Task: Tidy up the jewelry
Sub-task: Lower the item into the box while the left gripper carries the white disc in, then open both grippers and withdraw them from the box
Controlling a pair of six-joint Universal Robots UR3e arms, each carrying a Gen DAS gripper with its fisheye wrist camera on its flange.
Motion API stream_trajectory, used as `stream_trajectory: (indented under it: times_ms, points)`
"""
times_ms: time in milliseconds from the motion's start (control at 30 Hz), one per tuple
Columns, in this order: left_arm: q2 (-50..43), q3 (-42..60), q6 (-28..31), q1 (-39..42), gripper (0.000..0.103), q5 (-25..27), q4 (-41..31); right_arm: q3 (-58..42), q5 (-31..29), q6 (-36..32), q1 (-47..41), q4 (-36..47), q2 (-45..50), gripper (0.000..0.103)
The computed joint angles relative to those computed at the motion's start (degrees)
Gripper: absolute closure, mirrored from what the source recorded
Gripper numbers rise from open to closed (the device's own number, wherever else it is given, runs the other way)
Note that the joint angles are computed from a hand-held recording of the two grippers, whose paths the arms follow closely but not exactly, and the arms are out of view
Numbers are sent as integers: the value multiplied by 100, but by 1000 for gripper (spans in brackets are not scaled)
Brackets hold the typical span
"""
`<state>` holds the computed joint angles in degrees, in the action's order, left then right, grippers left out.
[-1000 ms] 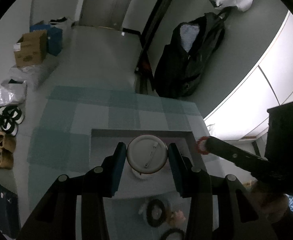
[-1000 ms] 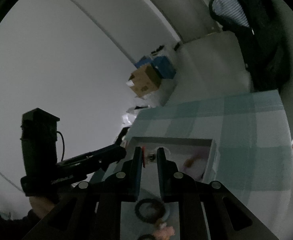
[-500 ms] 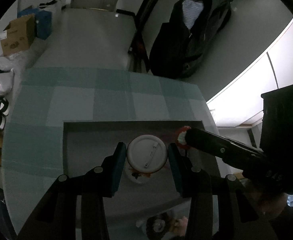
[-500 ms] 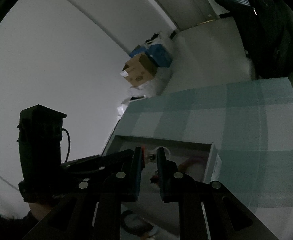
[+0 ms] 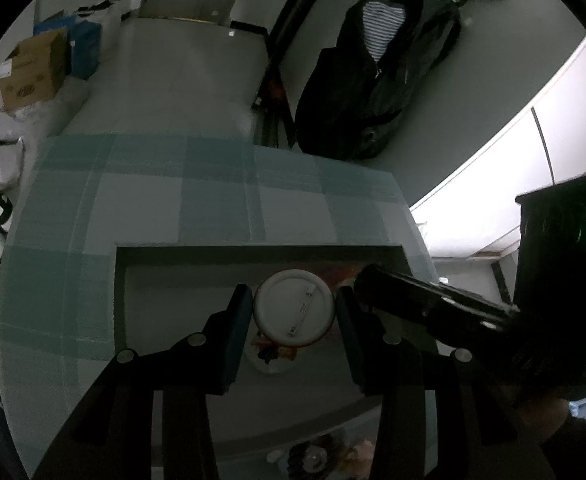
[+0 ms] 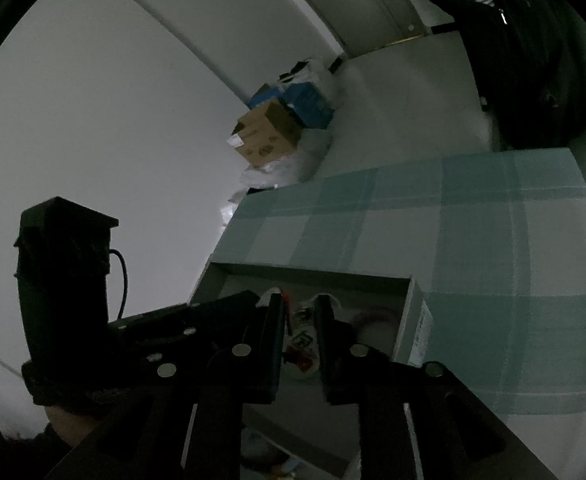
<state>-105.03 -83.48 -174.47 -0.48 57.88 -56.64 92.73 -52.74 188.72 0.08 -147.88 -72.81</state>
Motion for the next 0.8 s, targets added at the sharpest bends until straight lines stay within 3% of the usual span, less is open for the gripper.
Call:
stream_trajectory:
  times_ms: [100, 233, 300, 600, 700, 800]
  points:
    - [-60, 100, 4, 57, 65, -129, -169, 62, -55, 45, -9, -86, -45, 87]
    - [68, -92, 19, 114, 49, -288, 6, 250, -4, 37, -123, -145, -209, 82]
    - [142, -197, 24, 95, 46, -271, 160, 374, 51, 40, -185, -224, -313, 77]
    - [403, -537, 41, -3, 45, 95, 405, 888, 16, 131, -347, -620, -784, 54]
    - [588, -757, -17, 73, 45, 68, 545, 1047, 25, 147, -375, -668, -968, 52]
    - [933, -1151, -81, 200, 45, -56, 839, 1250, -40, 158, -352, -800, -1171, 42]
